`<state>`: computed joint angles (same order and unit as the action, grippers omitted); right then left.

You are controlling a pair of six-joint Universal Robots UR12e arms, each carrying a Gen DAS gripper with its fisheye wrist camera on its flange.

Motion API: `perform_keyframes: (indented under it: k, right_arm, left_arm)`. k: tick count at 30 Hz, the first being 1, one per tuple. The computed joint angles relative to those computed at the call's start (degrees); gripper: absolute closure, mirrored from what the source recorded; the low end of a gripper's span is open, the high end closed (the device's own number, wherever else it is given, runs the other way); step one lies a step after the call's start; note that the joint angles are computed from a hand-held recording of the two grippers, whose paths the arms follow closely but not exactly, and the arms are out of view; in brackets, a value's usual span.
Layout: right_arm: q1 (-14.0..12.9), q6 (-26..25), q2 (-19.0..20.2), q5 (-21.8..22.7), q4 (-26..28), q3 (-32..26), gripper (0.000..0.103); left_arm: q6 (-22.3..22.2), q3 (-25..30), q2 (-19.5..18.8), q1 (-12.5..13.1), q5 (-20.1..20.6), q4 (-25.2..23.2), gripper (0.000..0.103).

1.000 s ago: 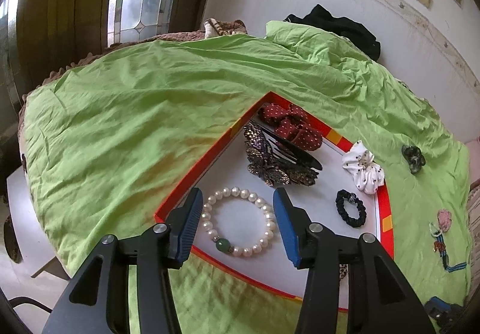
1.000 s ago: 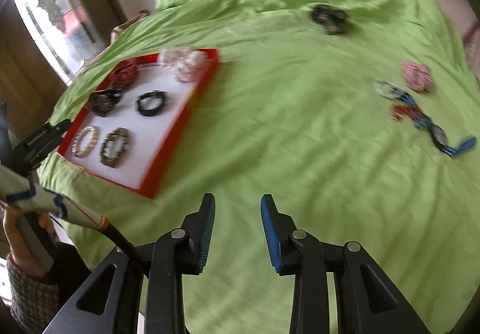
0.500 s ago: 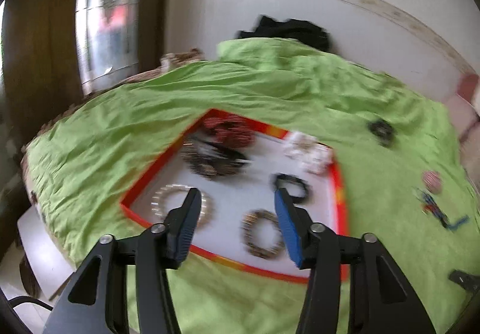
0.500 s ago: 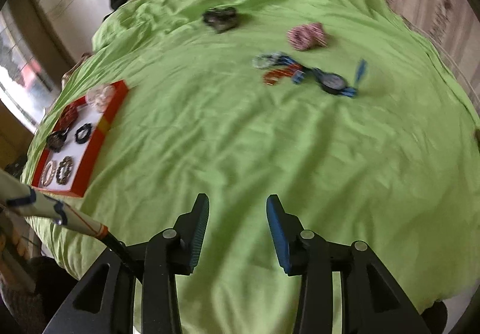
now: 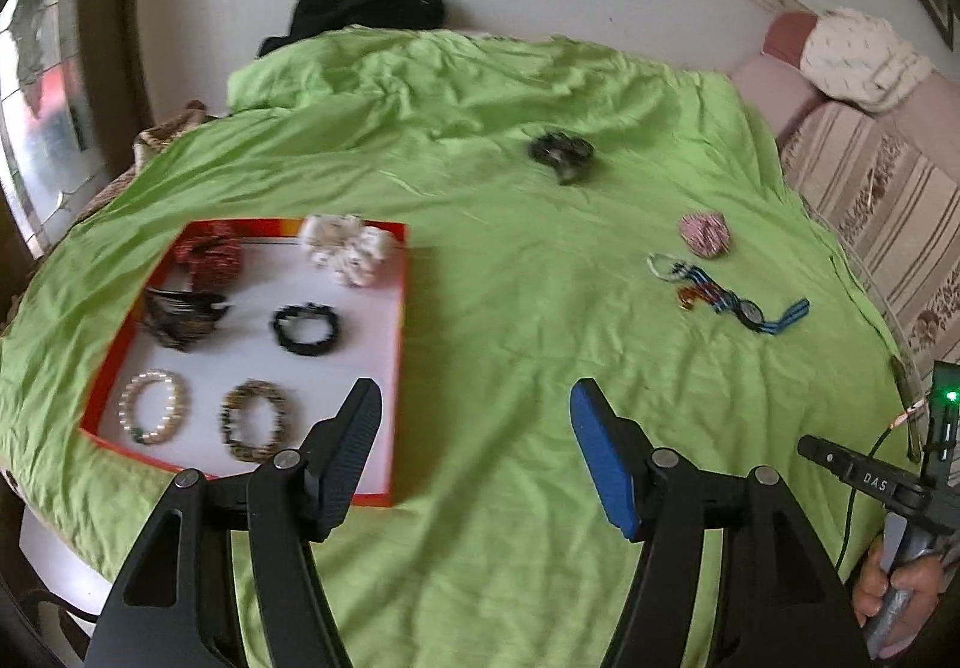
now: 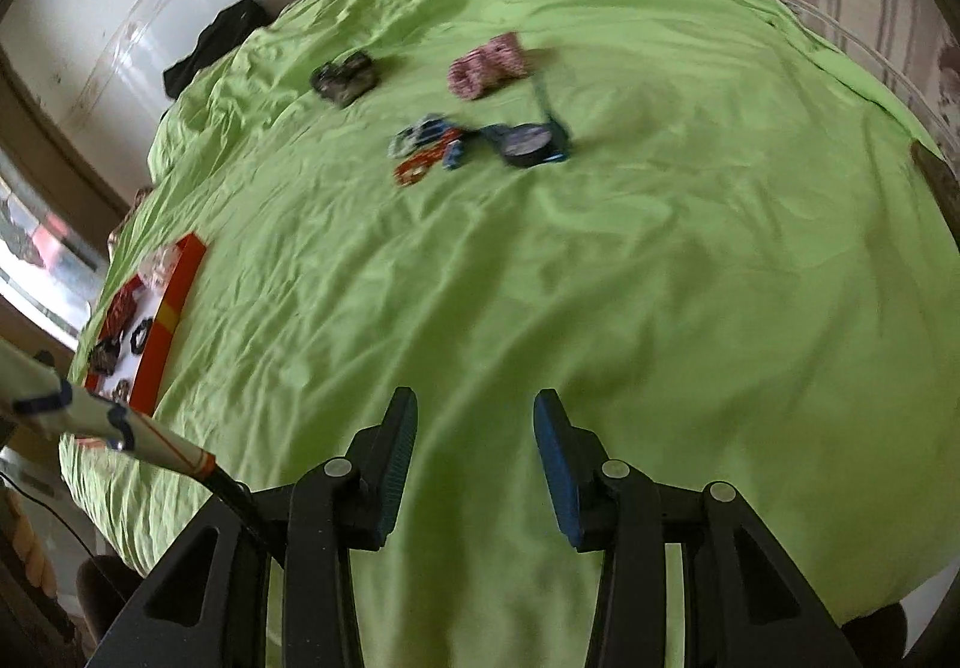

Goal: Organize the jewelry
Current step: 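Move both open tools toward the black sheer and red plaid scrunchies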

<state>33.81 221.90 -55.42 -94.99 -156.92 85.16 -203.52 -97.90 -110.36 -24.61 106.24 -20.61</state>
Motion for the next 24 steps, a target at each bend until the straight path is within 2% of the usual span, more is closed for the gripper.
perform_keyframes:
  k: [6, 13, 19, 24]
  right_arm:
    - [-1.6, 2.6, -1.1, 0.9, -3.5, 3.5, 0.057]
    - [-2.6, 2.7, -0.9, 0.9, -4.5, 3.7, 0.057]
    - [-3.6, 1.4, -0.7, 0.0, -4.8, 2.6, 0.057]
    - [-5.4, -2.6, -1.0, -1.5, -3.0, 0.1, 0.055]
  left_arm:
    - [-0.2, 3.9, -2.8, -1.4, -0.8, -4.5, 0.038]
    - [2.6, 8.3, -5.2, -1.6, -2.1, -8.6, 0.038]
    - [3.1, 13.3, -6.7, -0.2, -2.8, -10.6, 0.038]
    - [2.5, 19.3, -8.5, 2.1, -6.8, -15.5, 0.038]
